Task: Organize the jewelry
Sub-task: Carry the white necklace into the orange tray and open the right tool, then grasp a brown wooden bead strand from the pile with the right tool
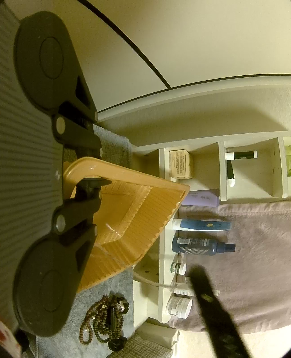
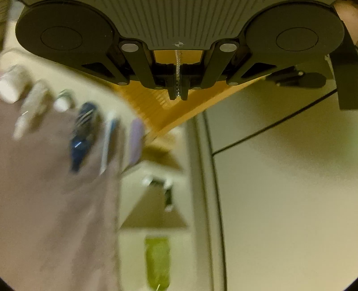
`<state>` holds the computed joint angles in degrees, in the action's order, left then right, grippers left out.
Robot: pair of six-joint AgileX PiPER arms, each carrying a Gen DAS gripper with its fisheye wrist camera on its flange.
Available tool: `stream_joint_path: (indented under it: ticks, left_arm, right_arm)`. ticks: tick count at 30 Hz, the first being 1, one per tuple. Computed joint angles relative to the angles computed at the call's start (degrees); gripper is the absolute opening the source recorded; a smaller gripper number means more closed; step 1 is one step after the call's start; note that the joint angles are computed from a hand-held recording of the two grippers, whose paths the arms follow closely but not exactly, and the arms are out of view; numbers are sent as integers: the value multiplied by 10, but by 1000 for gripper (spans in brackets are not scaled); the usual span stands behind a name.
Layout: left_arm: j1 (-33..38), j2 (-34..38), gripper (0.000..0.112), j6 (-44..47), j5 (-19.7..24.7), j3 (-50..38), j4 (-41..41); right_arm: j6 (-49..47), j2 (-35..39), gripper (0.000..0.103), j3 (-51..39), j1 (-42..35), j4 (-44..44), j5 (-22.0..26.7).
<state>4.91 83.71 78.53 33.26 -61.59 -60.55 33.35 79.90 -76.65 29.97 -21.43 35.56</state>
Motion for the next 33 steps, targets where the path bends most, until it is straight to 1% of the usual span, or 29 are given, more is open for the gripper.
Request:
stream_joint_path:
  ticks: [5,12,16,17,18,19,20,21,24,26,30,33]
  left_arm:
    - [4,3,5,0,6,-3,-2]
    - [6,4,5,-4,10,-5,-1]
    - [5,3,5,-4,8,-5,0]
    - [5,3,5,-4,8,-5,0]
    - [5,3,5,-4,8,-5,1]
    - [5,3,5,-4,8,-5,1]
    - [5,3,5,-6,8,-5,2]
    - [4,3,5,-6,7,-5,3]
    - [4,3,5,-6,6,-5,3]
    - [3,3,5,-6,5,-5,4]
    - [2,2,5,-4,3,-4,4]
    - [-1,2,5,-5,-1,-5,7]
  right_arm:
    - [-28,37,3,5,-16,58,-24]
    - [-42,42,3,23,-26,87,-38]
    - [-84,34,4,35,-46,148,-54]
    - [-87,28,9,45,-51,157,-62]
    - [-81,21,22,53,-55,159,-69]
    - [-68,11,31,64,-57,152,-75]
    - [-42,-3,45,83,-59,135,-87]
    - [-6,-18,48,101,-60,108,-96]
    - [99,-67,48,158,-63,28,-107]
    - [198,-98,48,195,-57,-55,-95]
    - [380,-163,49,276,-33,-202,-35]
    - [472,-201,49,334,-15,-261,11]
